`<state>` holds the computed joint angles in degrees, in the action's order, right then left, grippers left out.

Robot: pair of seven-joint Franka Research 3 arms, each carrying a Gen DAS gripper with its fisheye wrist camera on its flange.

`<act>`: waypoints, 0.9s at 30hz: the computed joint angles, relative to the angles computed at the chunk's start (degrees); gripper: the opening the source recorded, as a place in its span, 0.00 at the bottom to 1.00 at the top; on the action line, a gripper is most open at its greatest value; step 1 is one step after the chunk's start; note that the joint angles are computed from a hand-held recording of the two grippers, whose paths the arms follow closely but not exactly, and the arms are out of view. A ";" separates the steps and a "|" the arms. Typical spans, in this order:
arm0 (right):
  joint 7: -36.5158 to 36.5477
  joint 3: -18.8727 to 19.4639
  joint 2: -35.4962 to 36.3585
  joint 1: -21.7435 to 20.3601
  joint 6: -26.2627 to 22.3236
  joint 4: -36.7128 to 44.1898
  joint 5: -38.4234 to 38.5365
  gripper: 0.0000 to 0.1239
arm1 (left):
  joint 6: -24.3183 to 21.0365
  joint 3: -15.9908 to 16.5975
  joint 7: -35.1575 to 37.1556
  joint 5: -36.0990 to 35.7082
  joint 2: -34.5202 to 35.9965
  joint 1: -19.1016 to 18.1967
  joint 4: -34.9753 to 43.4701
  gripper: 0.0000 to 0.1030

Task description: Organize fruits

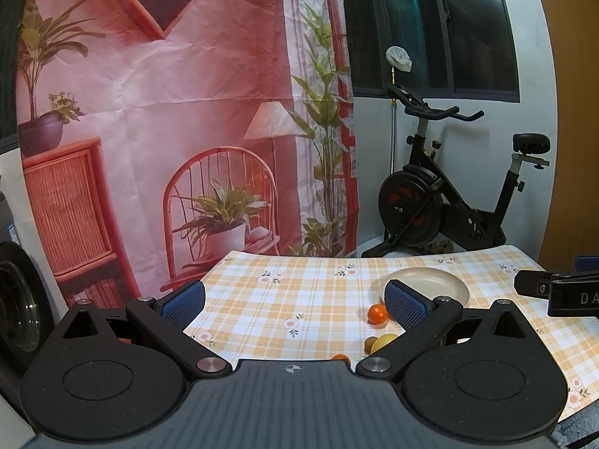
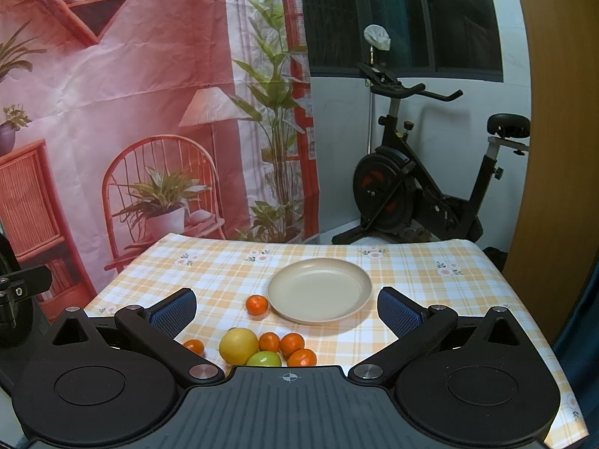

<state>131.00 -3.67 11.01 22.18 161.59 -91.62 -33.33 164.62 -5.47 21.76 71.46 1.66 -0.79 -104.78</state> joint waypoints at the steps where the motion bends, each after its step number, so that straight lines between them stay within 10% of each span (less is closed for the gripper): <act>1: -0.63 0.26 -0.04 -0.02 -0.72 0.65 0.56 0.83 | 0.01 0.01 0.05 -0.03 0.01 0.00 0.00 1.00; 27: -1.19 0.23 0.16 -0.05 -0.94 1.40 1.41 0.83 | -0.98 -0.16 -3.42 3.56 0.06 -0.38 0.56 1.00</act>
